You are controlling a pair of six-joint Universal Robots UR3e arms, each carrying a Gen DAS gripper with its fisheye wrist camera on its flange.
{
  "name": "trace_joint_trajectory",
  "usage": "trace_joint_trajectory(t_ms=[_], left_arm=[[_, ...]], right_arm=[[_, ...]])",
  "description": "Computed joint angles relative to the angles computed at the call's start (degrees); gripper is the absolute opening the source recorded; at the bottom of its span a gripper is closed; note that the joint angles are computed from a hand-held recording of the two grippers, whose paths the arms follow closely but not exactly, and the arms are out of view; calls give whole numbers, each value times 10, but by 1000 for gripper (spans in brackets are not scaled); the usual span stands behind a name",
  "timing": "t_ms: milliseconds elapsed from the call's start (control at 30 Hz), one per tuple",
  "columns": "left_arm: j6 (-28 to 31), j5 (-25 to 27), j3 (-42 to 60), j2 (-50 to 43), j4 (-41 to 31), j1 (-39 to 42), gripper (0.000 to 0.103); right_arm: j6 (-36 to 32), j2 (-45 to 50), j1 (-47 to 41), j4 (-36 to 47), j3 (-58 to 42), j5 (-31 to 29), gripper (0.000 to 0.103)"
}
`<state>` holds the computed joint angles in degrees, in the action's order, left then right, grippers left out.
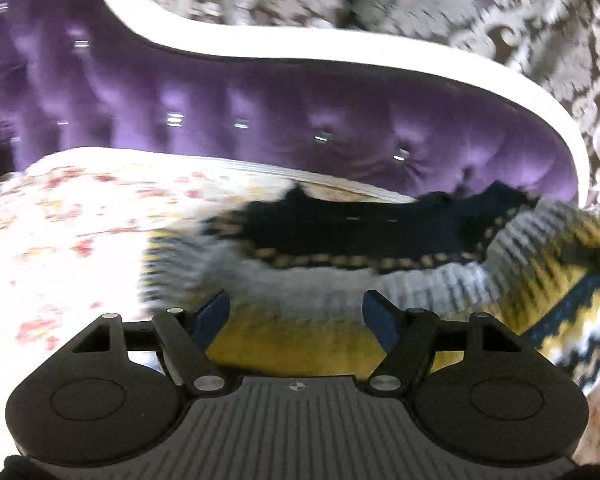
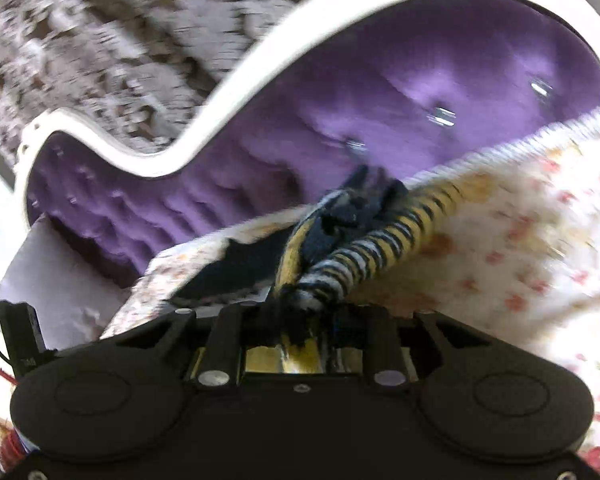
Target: Fold small clothes
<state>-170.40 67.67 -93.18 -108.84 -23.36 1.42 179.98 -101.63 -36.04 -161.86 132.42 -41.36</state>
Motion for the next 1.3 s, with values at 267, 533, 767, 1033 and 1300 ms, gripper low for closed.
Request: trace_joint_trajectory(t_ms=[267, 533, 767, 1033, 1300], left_arm=[[60, -90, -155, 108, 10, 159, 72], [106, -143, -214, 137, -29, 249, 72], [128, -169, -237, 156, -54, 282, 72], [142, -178, -252, 190, -69, 295, 72], [96, -181, -198, 190, -30, 247, 73]], right_arm=[[156, 191, 248, -102, -208, -119, 32], [148, 410, 476, -49, -433, -347, 32], [98, 475, 553, -42, -514, -457, 48], [54, 440, 525, -175, -417, -321, 68], [117, 342, 468, -293, -261, -325, 67]])
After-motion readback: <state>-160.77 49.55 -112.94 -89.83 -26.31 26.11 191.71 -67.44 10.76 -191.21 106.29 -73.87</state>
